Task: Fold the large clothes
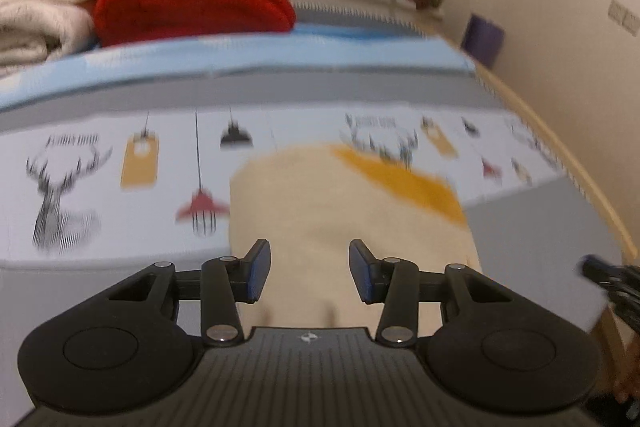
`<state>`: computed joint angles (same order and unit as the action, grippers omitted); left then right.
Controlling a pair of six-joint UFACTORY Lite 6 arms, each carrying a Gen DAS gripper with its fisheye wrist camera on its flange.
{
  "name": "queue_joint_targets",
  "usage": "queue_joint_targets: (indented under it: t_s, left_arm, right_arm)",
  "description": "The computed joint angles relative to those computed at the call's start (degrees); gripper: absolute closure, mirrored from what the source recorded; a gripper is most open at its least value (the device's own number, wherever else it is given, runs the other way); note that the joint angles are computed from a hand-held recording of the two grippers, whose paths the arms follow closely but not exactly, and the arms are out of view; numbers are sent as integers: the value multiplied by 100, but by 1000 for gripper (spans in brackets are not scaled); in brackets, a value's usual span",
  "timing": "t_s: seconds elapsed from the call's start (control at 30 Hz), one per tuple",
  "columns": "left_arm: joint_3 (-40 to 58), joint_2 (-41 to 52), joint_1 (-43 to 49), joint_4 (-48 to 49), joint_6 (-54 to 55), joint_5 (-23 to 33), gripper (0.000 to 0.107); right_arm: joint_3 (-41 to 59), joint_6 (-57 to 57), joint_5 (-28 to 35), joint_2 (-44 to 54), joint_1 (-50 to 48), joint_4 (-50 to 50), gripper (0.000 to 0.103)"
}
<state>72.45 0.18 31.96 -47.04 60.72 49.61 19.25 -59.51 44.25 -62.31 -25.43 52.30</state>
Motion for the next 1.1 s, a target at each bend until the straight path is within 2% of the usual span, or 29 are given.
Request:
queue_joint_targets:
  t_s: [0.07, 0.13, 0.2, 0.27, 0.33, 0.4, 0.47, 0.53, 0.6, 0.7, 0.83, 0.93, 0.97, 1.03, 1.07, 1.1]
  left_arm:
    - [488, 503, -111, -275, -9, -100, 59]
    - [469, 805, -116, -838, 411, -362, 59]
    - [294, 1037, -88, -1105, 711, -578, 59]
    - [291, 1241, -271, -838, 447, -903, 64]
    - [319, 1403, -372, -1162, 631, -925, 64]
    - [173, 1483, -433, -1658, 1187, -845, 64]
    - [18, 1520, -605, -1732, 1527, -1103, 64]
    - [-140, 1618, -693, -2098, 2040, -1228, 64]
    - [-252, 1773, -766, -2338, 2399, -1445, 64]
    - [-415, 1958, -774, -3090, 3229, -1642, 64]
    - [-156, 2259, -796, -3413, 3334, -1671, 63]
    - [119, 2494, -900, -3553, 3264, -1765, 63]
    - [214, 2583, -945, -3609, 3231, -1803, 63]
    - [467, 2801, -1066, -3606, 3056, -1925, 63]
    - [611, 2923, -1119, -3603, 2993, -1983, 63]
    - [765, 3063, -1166, -3605, 2942, -2041, 63]
  right_arm:
    - [-166, -585, -330, -467, -86, 748, 84]
    - [-193, -438, -1113, -398, 470, 814, 84]
    - [-192, -803, -1838, -65, 1034, 1336, 84]
    - [-158, -1890, -2507, 435, 1616, 2535, 84]
    - [27, -2954, -2600, 1035, 1833, 3735, 80]
    - [370, -4124, -2410, 1900, 1931, 4934, 62]
    - [701, -5255, -2291, 2785, 2112, 6133, 51]
    - [1182, -6027, -2473, 3837, 2423, 7152, 46]
    - [1809, -5869, -2576, 5004, 2541, 7271, 44]
    - [2824, -4263, -3079, 6545, 2635, 6026, 44]
    - [3664, -2224, -2731, 7772, 2391, 4625, 44]
    - [4039, -2161, -2422, 8242, 2248, 4612, 47]
    - [4168, -2211, -2396, 8377, 2266, 4699, 53]
    - [4326, -2296, -2181, 8551, 2230, 4817, 77]
    - [4434, -2346, -2122, 8631, 2217, 4844, 93]
    - [4351, -2626, -2135, 8518, 2243, 5068, 100]
